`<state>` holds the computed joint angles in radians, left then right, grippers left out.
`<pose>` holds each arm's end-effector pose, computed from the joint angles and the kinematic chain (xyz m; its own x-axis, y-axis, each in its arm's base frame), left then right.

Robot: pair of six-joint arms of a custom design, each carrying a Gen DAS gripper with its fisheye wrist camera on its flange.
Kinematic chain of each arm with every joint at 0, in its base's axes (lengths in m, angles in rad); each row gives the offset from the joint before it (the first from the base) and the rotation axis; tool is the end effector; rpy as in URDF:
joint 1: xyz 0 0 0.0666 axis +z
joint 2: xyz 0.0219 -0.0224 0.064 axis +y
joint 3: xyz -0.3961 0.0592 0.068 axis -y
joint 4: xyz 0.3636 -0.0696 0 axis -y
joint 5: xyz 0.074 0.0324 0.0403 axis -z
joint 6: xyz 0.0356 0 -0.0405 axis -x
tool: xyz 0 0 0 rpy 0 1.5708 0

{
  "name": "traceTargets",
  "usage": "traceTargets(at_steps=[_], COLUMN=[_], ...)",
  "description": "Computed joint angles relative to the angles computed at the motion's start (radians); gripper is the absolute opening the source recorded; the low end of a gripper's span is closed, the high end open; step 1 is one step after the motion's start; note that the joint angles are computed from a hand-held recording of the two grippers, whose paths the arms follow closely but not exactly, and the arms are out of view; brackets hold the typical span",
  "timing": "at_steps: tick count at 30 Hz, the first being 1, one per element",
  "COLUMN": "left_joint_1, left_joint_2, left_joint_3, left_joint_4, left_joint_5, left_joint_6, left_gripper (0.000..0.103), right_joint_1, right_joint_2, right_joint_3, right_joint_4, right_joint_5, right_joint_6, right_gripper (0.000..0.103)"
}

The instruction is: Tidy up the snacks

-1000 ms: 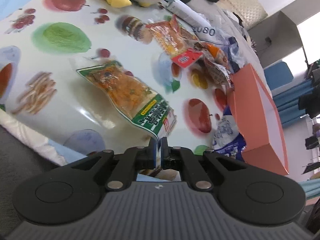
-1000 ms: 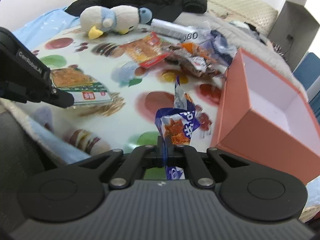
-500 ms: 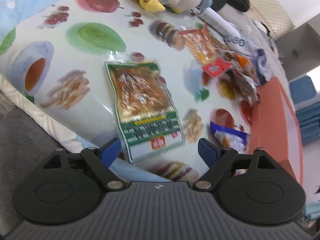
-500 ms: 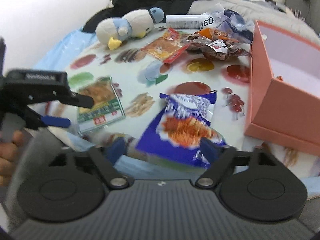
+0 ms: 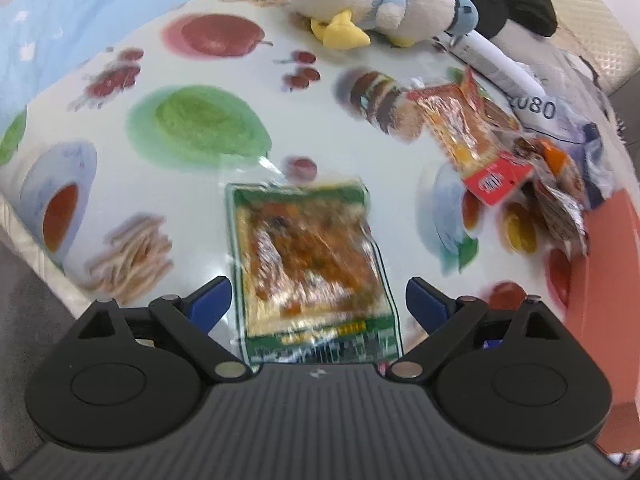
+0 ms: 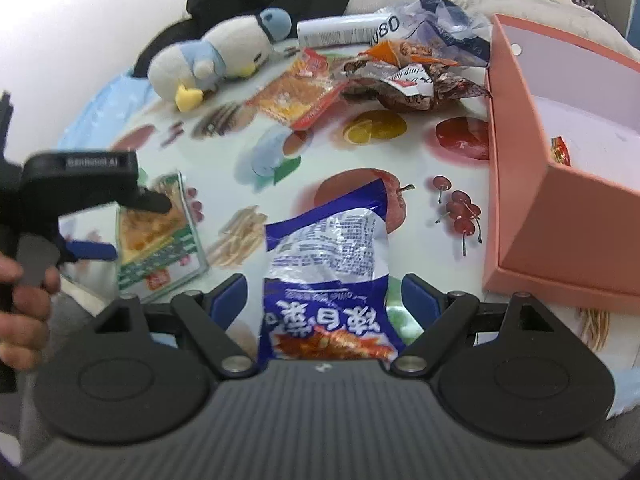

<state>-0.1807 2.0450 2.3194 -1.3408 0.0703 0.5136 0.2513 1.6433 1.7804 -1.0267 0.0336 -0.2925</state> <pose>0.6546 -0.1225 0.4545 -0.8546 -0.3421 -0.3907 -0.2379 0.9267 -0.2910 0.5307 0.1346 0.4852 -0.7862 0.0957 -0.6105 -0.0014 0.9877 0.1566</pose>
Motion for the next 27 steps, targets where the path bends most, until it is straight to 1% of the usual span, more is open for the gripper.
traceTargets(at_steps=[2, 4, 9, 12, 16, 19, 21, 25, 27], left_joint_1=[-0.007, -0.014, -0.042, -0.053, -0.059, -0.062, -0.065, -0.068, -0.068], left_joint_2=[0.045, 0.084, 0.199, 0.205, 0.179, 0.17, 0.169, 0.155, 0.143], left_joint_3=[0.078, 0.144, 0.338, 0.334, 0.273, 0.257, 0.257, 0.234, 0.213], left_joint_4=[-0.049, -0.09, -0.224, -0.221, -0.178, -0.163, -0.159, -0.137, -0.12], left_joint_5=[-0.033, -0.064, -0.164, -0.192, -0.21, -0.206, -0.202, -0.198, -0.19], left_joint_6=[-0.007, -0.03, -0.158, -0.211, -0.255, -0.27, -0.287, -0.297, -0.31], left_gripper=[0.096, 0.096, 0.096, 0.096, 0.095, 0.089, 0.083, 0.076, 0.07], right_joint_1=[-0.003, -0.005, -0.004, -0.002, -0.01, -0.01, -0.006, -0.007, -0.008], right_joint_2=[0.018, 0.032, 0.072, 0.088, 0.103, 0.11, 0.11, 0.12, 0.125], right_joint_3=[0.016, 0.029, 0.065, 0.075, 0.08, 0.079, 0.076, 0.089, 0.099], right_joint_4=[-0.005, -0.007, -0.032, -0.041, -0.05, -0.053, -0.045, -0.045, -0.048], right_joint_5=[-0.014, -0.029, -0.032, -0.012, -0.023, -0.013, -0.003, -0.007, -0.007], right_joint_6=[0.02, 0.038, 0.067, 0.076, 0.089, 0.109, 0.129, 0.144, 0.147], right_gripper=[0.086, 0.085, 0.085, 0.084, 0.084, 0.083, 0.081, 0.079, 0.072])
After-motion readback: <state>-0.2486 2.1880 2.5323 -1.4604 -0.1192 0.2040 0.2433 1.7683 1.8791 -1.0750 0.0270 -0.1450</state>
